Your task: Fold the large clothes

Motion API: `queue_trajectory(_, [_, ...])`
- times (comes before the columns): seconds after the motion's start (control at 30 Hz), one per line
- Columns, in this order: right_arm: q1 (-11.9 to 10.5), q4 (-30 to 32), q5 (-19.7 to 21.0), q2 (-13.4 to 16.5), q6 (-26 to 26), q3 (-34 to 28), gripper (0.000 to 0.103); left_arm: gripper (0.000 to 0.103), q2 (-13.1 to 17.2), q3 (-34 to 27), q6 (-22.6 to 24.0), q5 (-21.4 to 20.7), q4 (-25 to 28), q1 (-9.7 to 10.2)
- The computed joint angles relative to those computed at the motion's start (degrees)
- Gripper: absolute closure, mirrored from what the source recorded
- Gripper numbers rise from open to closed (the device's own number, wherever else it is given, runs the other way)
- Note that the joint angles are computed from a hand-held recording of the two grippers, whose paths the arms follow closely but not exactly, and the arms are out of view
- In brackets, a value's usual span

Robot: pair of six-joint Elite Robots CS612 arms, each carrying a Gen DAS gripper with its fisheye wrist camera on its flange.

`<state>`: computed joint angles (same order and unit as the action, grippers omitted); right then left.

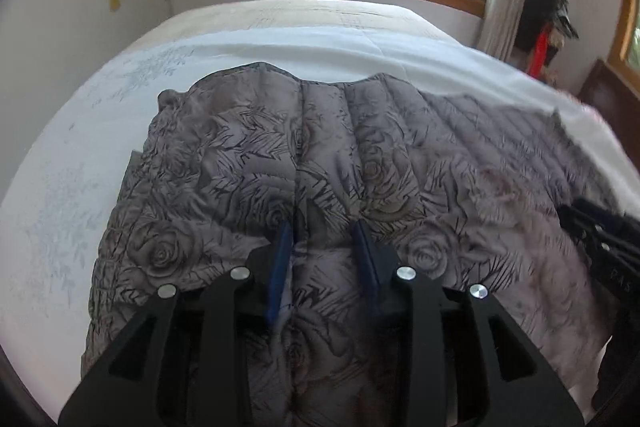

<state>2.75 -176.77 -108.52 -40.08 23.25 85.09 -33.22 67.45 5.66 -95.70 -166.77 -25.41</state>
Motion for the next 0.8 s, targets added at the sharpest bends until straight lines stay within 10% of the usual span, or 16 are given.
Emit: queue_trajectory(0.8, [3.68, -2.93, -5.49, 0.99, -1.56, 0.87, 0.065, 0.068, -1.48, 4.57, -0.67, 2.8, -4.22, -0.2])
